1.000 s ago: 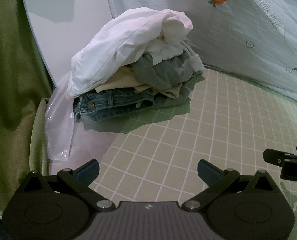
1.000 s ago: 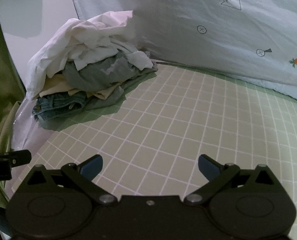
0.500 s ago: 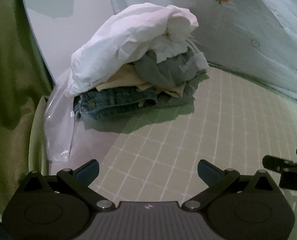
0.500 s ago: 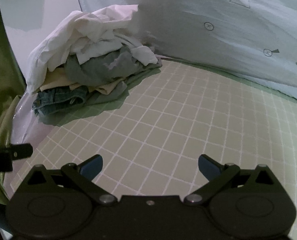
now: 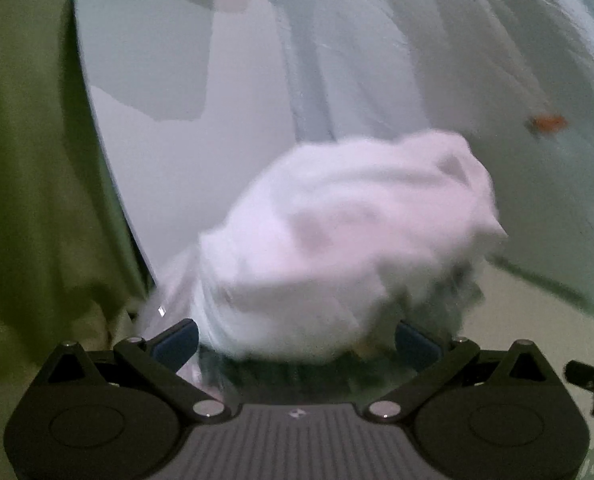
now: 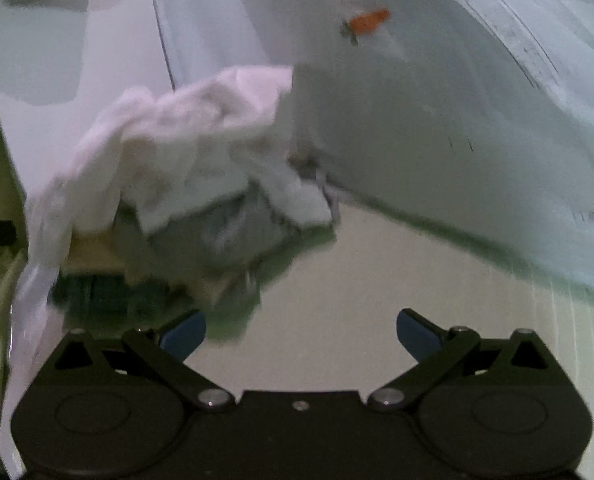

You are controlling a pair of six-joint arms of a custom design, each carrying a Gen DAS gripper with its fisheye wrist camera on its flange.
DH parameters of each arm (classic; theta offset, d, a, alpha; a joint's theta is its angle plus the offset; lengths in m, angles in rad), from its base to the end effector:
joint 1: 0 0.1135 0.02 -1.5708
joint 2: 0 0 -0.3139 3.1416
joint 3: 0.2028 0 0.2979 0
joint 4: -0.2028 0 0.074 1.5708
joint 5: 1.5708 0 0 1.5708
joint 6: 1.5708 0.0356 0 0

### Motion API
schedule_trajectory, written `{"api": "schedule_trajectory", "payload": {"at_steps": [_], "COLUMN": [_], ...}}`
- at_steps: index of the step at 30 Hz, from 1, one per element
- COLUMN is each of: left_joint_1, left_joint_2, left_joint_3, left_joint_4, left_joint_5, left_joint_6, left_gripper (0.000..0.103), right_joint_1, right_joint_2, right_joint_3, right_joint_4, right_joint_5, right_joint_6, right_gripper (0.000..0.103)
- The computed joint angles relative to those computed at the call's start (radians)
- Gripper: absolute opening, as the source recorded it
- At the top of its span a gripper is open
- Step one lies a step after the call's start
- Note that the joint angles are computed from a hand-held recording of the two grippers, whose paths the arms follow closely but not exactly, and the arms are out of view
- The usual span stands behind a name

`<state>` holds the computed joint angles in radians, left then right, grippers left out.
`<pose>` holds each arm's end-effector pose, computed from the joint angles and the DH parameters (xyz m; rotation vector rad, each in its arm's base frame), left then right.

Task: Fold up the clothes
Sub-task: 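Grasp the white shirt on the pile with the left tool while the right tool grasps it too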

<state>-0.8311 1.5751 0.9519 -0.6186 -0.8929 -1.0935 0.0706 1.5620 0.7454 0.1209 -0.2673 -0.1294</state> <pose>0.2392 -0.2210 0.2147 -0.4645 2.1741 0.3046 0.3424 0.0336 0.1864 -0.3649 2.2214 0.2710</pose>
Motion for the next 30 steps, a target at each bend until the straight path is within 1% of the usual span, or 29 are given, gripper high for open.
{"api": "schedule_trajectory", "payload": {"at_steps": [2, 6, 10, 13, 15, 18, 20, 21, 22, 23, 24, 25, 26, 27, 28, 30], "left_joint_1": [0.086, 0.259, 0.411, 0.482, 0.521, 0.556, 0.569, 0.572, 0.575, 0.573, 0.570, 0.567, 0.554, 0.541, 0.527, 0.494], "left_joint_2": [-0.023, -0.031, -0.005, 0.028, 0.049, 0.052, 0.051, 0.056, 0.061, 0.062, 0.056, 0.050, 0.042, 0.036, 0.029, -0.008], "left_joint_3": [-0.017, -0.044, -0.059, -0.075, -0.089, -0.132, -0.158, -0.154, -0.150, -0.149, -0.150, -0.152, -0.152, -0.151, -0.150, -0.158], "left_joint_4": [0.071, 0.221, 0.316, 0.395, 0.453, 0.563, 0.625, 0.627, 0.628, 0.633, 0.633, 0.634, 0.629, 0.624, 0.619, 0.602], "left_joint_5": [0.025, 0.115, 0.254, 0.347, 0.401, 0.473, 0.502, 0.507, 0.511, 0.508, 0.501, 0.494, 0.473, 0.453, 0.432, 0.372], "left_joint_6": [0.067, 0.170, 0.187, 0.186, 0.185, 0.185, 0.181, 0.180, 0.179, 0.179, 0.186, 0.194, 0.214, 0.235, 0.256, 0.271], "left_gripper": [0.103, 0.103, 0.103, 0.101, 0.095, 0.079, 0.058, 0.054, 0.046, 0.038, 0.033, 0.025, 0.020, 0.019, 0.017, 0.016], "right_joint_1": [0.023, 0.072, 0.113, 0.135, 0.148, 0.155, 0.155, 0.154, 0.154, 0.153, 0.152, 0.152, 0.157, 0.164, 0.172, 0.172], "right_joint_2": [0.061, 0.200, 0.344, 0.437, 0.500, 0.588, 0.644, 0.671, 0.683, 0.687, 0.691, 0.695, 0.687, 0.656, 0.620, 0.548], "right_joint_3": [0.101, 0.306, 0.506, 0.636, 0.723, 0.855, 0.943, 0.987, 1.005, 1.011, 1.017, 1.023, 1.005, 0.950, 0.888, 0.771], "right_joint_4": [-0.012, -0.026, -0.069, -0.105, -0.123, -0.174, -0.228, -0.256, -0.269, -0.275, -0.281, -0.287, -0.272, -0.223, -0.164, -0.055], "right_joint_5": [0.009, 0.041, 0.054, 0.053, 0.062, 0.065, 0.034, 0.017, -0.005, -0.029, -0.052, -0.076, -0.075, -0.047, -0.012, 0.024], "right_joint_6": [0.025, 0.058, 0.078, 0.102, 0.135, 0.194, 0.235, 0.254, 0.264, 0.269, 0.274, 0.278, 0.262, 0.232, 0.198, 0.167], "right_gripper": [0.103, 0.103, 0.102, 0.095, 0.093, 0.089, 0.086, 0.084, 0.077, 0.065, 0.054, 0.033, 0.015, 0.007, 0.006, 0.005]}}
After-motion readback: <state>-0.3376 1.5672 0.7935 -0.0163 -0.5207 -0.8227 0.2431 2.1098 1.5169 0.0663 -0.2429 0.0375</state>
